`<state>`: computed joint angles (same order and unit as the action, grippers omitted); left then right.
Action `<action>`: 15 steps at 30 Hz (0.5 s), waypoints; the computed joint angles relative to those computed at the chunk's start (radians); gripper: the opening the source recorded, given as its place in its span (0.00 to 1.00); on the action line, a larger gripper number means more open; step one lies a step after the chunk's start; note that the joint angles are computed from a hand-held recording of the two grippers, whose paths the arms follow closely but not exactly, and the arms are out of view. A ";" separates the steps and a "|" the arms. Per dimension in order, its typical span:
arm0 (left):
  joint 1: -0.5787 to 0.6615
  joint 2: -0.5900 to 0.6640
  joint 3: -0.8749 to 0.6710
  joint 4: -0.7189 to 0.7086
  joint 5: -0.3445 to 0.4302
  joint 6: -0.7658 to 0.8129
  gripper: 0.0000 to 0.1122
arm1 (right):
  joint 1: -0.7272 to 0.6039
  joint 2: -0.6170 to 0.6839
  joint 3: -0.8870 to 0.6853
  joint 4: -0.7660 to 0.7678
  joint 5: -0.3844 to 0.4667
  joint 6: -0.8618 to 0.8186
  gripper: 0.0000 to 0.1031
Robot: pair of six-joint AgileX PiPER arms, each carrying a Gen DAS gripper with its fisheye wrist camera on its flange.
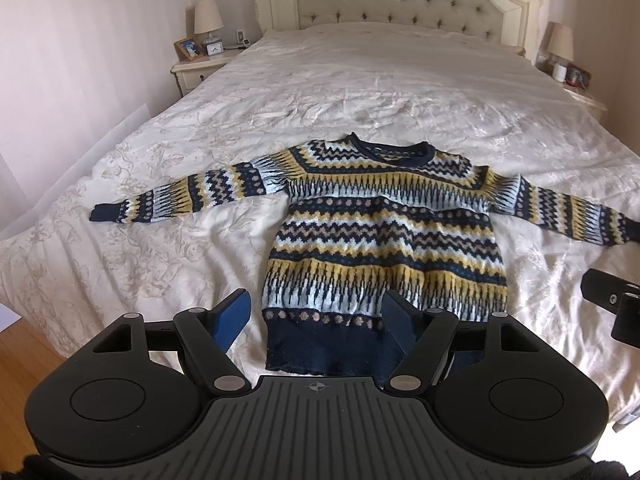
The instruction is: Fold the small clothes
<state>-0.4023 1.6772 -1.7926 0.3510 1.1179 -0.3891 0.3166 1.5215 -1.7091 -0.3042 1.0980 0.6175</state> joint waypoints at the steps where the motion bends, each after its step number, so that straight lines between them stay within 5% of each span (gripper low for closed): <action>1: 0.002 0.001 -0.002 -0.002 0.000 0.002 0.64 | 0.004 0.001 -0.002 -0.002 0.003 0.002 0.99; 15: 0.014 0.000 0.003 -0.013 -0.004 0.009 0.64 | 0.024 0.033 -0.050 -0.004 0.028 -0.010 0.99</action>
<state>-0.3885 1.6775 -1.7898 0.3382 1.1143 -0.3798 0.3409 1.5545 -1.7595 -0.3079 1.1264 0.6079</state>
